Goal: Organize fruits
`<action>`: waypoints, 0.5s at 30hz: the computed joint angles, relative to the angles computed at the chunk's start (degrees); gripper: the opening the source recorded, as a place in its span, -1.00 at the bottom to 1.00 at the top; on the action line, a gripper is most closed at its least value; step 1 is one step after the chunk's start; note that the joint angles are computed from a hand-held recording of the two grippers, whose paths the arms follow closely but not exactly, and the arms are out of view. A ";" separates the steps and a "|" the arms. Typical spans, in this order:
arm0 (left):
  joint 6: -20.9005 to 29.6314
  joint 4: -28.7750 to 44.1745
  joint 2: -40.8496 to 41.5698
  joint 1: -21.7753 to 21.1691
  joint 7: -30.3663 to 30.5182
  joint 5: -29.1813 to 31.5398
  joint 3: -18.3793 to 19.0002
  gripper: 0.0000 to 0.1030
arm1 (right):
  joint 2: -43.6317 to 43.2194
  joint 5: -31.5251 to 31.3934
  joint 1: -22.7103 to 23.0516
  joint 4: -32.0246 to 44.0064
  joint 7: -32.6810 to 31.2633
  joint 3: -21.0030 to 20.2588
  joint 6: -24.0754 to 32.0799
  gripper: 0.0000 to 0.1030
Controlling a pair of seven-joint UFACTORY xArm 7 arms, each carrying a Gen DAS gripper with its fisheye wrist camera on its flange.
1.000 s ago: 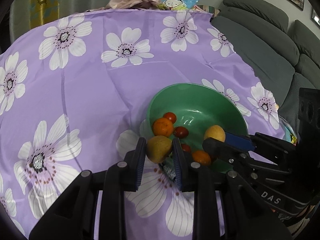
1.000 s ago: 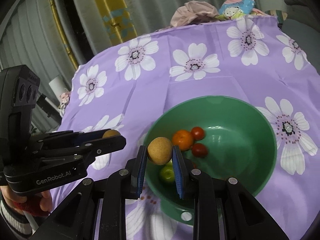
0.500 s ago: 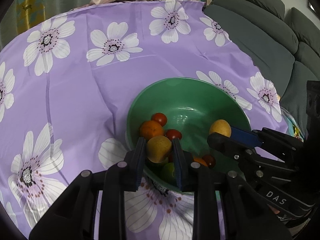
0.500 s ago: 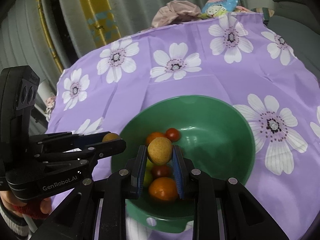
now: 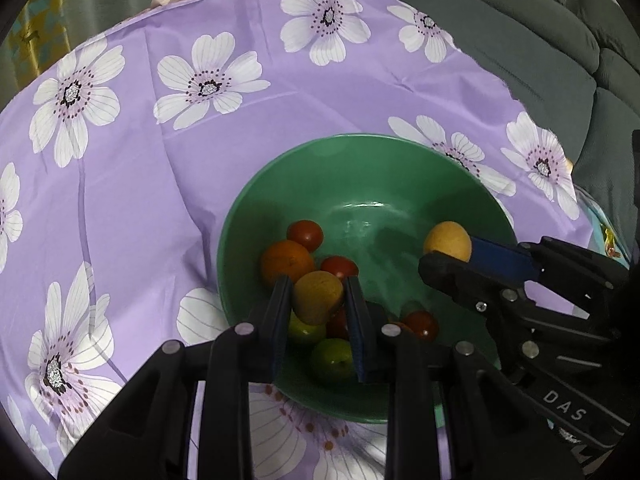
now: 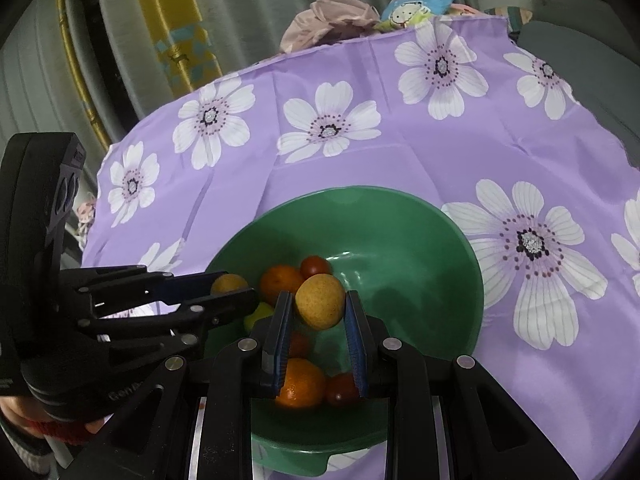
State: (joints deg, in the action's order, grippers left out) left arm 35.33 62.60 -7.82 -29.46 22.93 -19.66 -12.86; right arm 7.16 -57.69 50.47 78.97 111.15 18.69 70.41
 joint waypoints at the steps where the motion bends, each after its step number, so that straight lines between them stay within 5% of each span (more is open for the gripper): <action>1: 0.07 0.08 0.12 0.03 -0.18 0.22 -0.04 -0.50 | -0.06 0.05 -0.01 -0.08 -0.03 -0.01 0.08 -0.47; 15: 0.83 0.89 1.13 -0.11 -1.23 2.57 -0.64 -0.50 | -0.77 0.36 -0.56 -0.94 0.49 0.34 0.02 -0.47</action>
State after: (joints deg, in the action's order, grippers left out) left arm 36.15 63.49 -6.69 -29.56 21.69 -17.10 -13.50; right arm 6.39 -57.34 49.91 78.03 111.64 19.02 70.43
